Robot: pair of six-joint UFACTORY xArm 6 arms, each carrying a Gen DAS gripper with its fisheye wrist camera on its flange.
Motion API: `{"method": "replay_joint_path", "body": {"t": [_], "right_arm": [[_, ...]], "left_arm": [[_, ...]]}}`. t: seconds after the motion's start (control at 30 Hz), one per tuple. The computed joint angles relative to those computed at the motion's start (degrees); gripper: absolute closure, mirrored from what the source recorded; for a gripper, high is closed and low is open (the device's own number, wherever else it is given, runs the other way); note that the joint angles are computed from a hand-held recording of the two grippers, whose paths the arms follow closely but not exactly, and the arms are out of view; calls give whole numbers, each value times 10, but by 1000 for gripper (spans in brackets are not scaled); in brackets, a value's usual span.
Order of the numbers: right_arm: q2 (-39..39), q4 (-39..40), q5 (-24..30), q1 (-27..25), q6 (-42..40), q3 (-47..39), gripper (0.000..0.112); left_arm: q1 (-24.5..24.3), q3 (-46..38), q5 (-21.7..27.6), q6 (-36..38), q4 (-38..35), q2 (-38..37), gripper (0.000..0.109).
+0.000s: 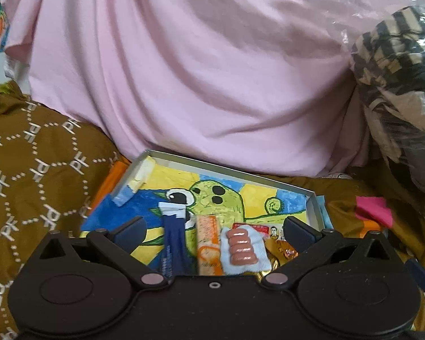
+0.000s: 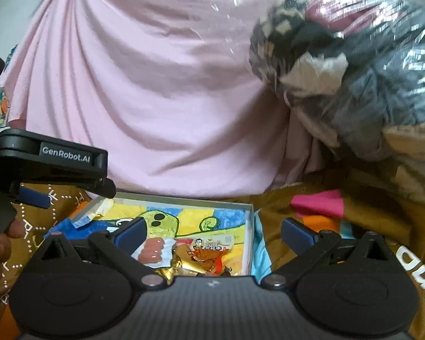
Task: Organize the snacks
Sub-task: 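Lift both tools from the tray back over the remaining snacks, then move the left tool toward the mandarin while the right tool approaches the yellow bar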
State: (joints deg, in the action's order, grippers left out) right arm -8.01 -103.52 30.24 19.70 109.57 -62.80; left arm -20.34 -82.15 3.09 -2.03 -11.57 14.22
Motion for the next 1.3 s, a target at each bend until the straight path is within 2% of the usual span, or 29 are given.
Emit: {"method": "replay_joint_path", "body": {"t": [0.3,0.67,0.83,0.93,1.07,1.23,1.3], "right_arm": [[-63,30,20,49,4,57,9],[-133,133,50,110,-51,141,9],[-151,186,42,128,-107,162,9],[-155,217,37,140,-145,172,9],[-149,256,35,159,-196,177,9],[-128,312,8,166,-262,170,9],[-115,355,-9,164,-314,166,9]], "left_arm": [[12,161,-46,55,-2,-121,6],[44,293,-23,141,-50,-230,6],[62,349,-13,182,-53,-267,6],[68,373,3,226,-80,-284,6],[82,399,27,242,-87,-299,6],[100,420,43,252,-92,-305,6],[105,427,44,257,-90,-305,6]]}}
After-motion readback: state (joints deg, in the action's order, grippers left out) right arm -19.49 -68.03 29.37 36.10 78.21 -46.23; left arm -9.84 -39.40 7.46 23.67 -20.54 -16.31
